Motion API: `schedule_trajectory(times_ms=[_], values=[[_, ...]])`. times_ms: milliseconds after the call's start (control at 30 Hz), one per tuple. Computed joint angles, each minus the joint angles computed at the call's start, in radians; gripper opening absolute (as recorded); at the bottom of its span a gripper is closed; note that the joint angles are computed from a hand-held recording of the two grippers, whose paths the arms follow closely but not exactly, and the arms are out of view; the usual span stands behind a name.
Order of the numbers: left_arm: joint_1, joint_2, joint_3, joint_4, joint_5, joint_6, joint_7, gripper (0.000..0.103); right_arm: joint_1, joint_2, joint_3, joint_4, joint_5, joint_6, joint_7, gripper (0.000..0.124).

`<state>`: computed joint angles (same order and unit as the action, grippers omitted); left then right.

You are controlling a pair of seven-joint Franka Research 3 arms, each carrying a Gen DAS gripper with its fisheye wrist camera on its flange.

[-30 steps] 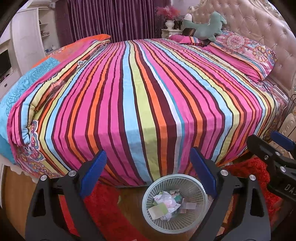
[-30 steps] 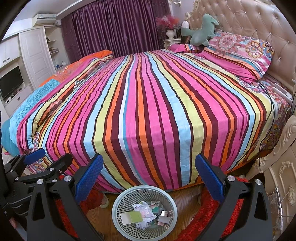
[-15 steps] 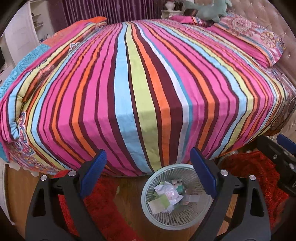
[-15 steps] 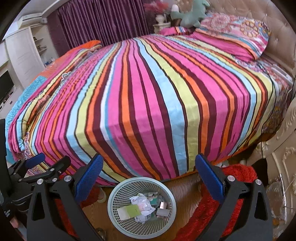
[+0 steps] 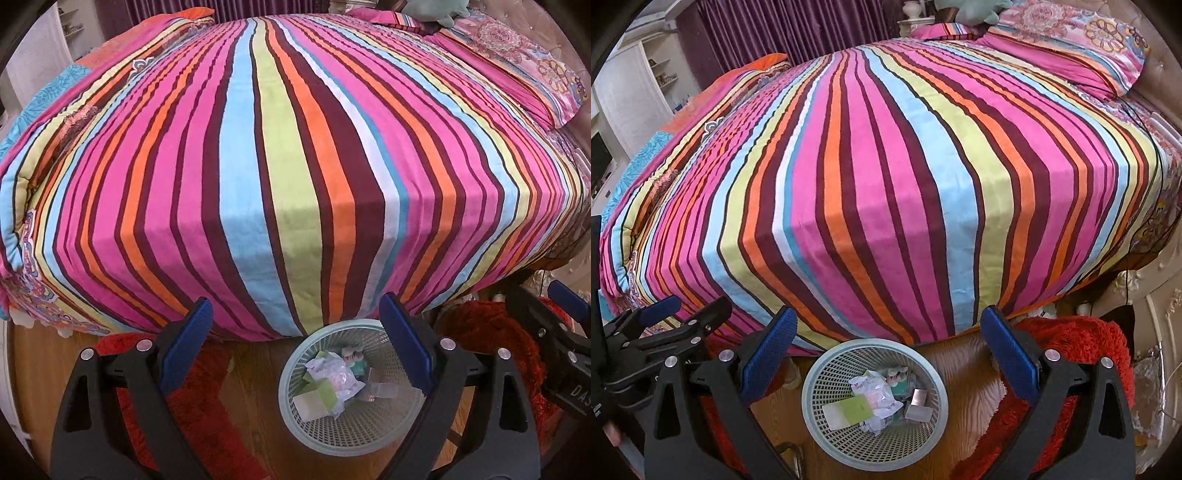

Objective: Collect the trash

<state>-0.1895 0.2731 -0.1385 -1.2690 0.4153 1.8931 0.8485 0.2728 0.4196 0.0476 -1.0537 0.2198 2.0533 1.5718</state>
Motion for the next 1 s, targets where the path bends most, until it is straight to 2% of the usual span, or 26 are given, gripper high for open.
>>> schedule_trajectory(times_ms=[267, 633, 700, 767, 833, 933, 1000], values=[[0.0, 0.011, 0.001, 0.011, -0.002, -0.006, 0.01, 0.089, 0.001, 0.026, -0.001, 0.039, -0.004, -0.027, 0.005, 0.095], [0.0, 0.007, 0.0, 0.006, -0.007, -0.005, 0.012, 0.089, 0.0, 0.025, -0.001, 0.035, -0.002, -0.022, 0.006, 0.095], [-0.006, -0.007, 0.002, -0.014, 0.016, 0.012, 0.0, 0.089, 0.001, 0.027, -0.001, 0.038, -0.003, -0.028, 0.005, 0.095], [-0.028, -0.023, 0.007, -0.039, 0.099, 0.025, -0.023, 0.089, 0.001, 0.028, -0.002, 0.044, -0.005, -0.032, 0.006, 0.095], [-0.034, -0.021, 0.003, -0.036, 0.128, 0.026, 0.003, 0.089, 0.004, 0.028, -0.004, 0.047, -0.01, -0.034, 0.01, 0.095], [0.005, -0.028, -0.008, -0.048, 0.008, 0.07, 0.024, 0.089, 0.007, 0.019, -0.005, 0.031, -0.017, -0.019, 0.01, 0.095], [0.01, -0.016, -0.008, -0.028, -0.024, 0.049, 0.024, 0.089, 0.009, 0.01, -0.006, 0.016, -0.021, -0.008, 0.01, 0.095]])
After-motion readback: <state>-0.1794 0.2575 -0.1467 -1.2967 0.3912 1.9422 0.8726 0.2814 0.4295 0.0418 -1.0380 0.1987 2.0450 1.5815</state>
